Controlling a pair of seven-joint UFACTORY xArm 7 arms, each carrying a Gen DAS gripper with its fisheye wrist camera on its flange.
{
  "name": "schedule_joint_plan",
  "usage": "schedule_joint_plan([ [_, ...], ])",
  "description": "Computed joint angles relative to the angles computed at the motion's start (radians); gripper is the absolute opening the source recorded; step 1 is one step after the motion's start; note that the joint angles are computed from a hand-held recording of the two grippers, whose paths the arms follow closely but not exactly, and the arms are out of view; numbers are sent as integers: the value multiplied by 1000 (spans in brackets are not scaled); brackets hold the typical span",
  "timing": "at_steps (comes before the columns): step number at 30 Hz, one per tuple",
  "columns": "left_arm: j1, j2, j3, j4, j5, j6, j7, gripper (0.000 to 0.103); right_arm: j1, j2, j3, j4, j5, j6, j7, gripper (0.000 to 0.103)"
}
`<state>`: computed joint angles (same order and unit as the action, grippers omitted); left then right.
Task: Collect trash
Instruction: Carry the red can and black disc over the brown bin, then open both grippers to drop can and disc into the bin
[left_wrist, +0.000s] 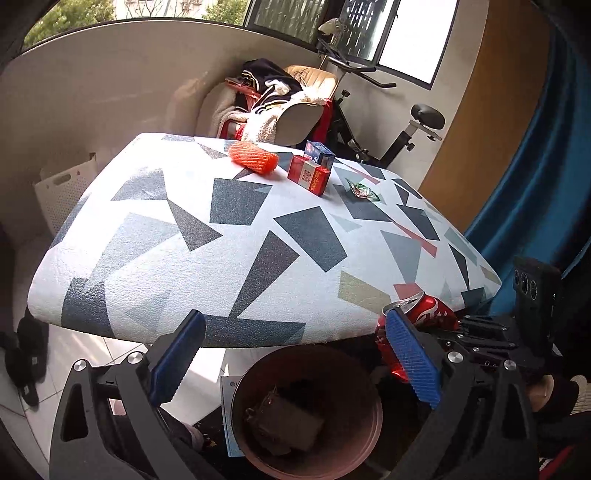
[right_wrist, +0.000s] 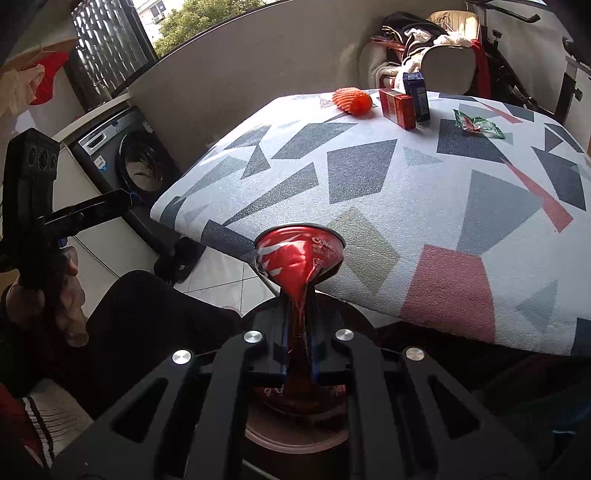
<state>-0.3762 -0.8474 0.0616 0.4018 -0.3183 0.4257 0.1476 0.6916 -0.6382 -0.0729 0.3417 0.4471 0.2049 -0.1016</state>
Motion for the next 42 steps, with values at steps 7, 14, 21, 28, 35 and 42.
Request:
schedule_joint_plan([
  [7, 59, -20, -4, 0, 33, 6, -26, 96, 28, 74, 26, 35, -7, 50, -43, 12],
  [14, 56, -15, 2, -7, 35, 12, -30, 96, -9, 145, 91, 73, -11, 110, -68, 12],
  [21, 55, -4, 1, -11, 33, 23, -34, 97, -46, 172, 123, 91, 0, 144, -74, 12],
  [28, 58, 0, -1, -13, 30, 27, -37, 97, -70, 182, 146, 99, 0, 165, -72, 13],
  [35, 71, 2, -12, -17, 39, 23, -48, 97, -120, 190, 194, 102, -57, 163, -9, 63],
  [42, 90, 13, -19, -18, 53, 31, -73, 97, -153, 168, 209, 85, -129, 130, 82, 95],
])
